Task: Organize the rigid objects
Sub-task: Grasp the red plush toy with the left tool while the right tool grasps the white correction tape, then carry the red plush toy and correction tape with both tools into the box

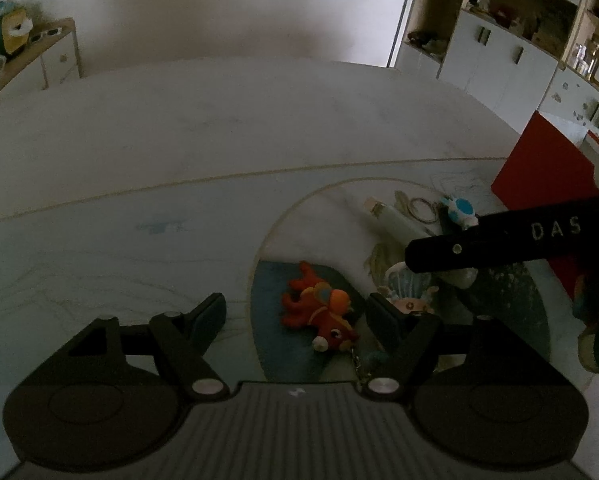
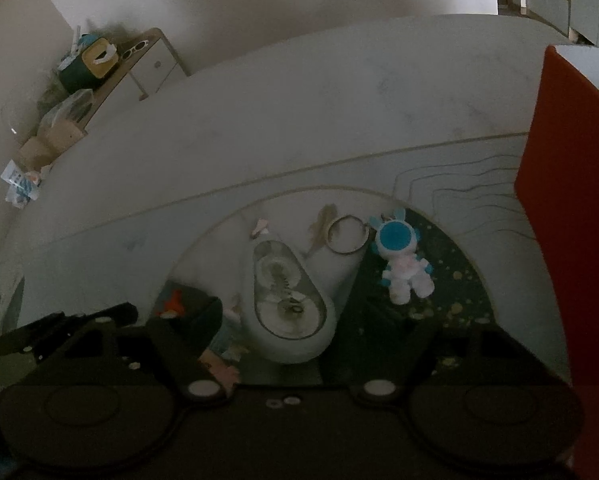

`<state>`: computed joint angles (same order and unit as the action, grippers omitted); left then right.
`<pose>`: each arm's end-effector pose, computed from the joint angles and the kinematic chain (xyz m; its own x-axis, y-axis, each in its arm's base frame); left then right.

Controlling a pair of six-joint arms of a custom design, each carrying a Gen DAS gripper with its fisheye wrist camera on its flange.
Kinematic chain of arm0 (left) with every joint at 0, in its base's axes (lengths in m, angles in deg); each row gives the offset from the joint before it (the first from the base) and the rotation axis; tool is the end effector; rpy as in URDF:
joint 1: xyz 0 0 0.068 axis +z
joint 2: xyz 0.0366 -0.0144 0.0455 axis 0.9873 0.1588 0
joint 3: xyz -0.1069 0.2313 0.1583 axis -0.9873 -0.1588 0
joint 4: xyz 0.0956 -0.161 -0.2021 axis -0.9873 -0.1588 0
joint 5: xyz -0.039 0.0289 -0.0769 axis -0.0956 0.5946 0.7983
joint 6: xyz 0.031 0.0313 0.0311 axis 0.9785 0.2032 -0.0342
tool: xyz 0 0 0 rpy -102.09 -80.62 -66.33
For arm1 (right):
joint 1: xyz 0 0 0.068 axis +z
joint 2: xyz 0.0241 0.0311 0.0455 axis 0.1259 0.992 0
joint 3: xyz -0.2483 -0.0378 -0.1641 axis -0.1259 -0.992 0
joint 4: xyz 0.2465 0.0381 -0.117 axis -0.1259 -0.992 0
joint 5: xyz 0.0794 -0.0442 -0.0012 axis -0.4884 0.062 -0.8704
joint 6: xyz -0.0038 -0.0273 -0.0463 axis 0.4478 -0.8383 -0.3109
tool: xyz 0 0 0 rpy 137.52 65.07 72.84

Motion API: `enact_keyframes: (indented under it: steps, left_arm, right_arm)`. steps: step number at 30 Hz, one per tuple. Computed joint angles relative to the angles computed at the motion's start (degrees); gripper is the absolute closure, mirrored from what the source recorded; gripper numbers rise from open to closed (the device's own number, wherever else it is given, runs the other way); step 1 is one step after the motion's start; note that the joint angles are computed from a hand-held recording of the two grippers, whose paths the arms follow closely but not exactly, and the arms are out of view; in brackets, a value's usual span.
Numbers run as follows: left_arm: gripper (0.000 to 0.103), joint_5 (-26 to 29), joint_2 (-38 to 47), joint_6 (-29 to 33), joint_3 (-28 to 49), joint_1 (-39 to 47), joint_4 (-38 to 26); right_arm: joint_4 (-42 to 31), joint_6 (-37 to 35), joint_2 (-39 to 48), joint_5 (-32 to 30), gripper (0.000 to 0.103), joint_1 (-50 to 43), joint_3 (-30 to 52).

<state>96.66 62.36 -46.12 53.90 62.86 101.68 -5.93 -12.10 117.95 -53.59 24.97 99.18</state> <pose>0.2449 -0.0861 0.0955 -0.7256 0.2366 -0.6462 0.4108 0.9023 -0.1309 0.2296 0.0754 0.1271 -0.8361 0.2410 -0.4928 0.0848 0.9443 0.3180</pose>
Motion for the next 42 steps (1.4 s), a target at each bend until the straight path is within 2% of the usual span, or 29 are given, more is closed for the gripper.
enact_keyframes:
  steps: [2,10,13,19,27,42]
  left_arm:
    - [0.035,-0.51,0.03,0.46,-0.16,-0.60,0.47]
    - [0.062,-2.70,-0.66,2.80,-1.38,-3.42,1.82]
    - [0.064,-2.63,-0.71,3.18,-1.27,-3.59,1.58]
    - [0.064,-2.11,-0.85,3.08,-0.70,-3.05,0.40]
    - [0.065,-1.81,-3.08,2.31,-0.22,-2.13,-2.25]
    - [0.065,-0.21,-17.32,1.29,0.64,-1.18,-13.89]
  right_arm:
    - [-0.01,0.51,0.22,0.19,0.029,0.41,0.16]
    - [-0.25,0.70,0.42,1.08,0.050,1.78,0.67]
    - [-0.02,0.69,0.39,0.10,0.053,1.38,0.66]
    - [-0.24,1.04,-0.66,2.40,0.053,2.75,0.37]
    - [-2.20,-1.05,-6.32,6.18,0.054,3.65,-1.36]
    - [-13.32,-4.69,-23.05,11.08,0.054,5.98,-2.06]
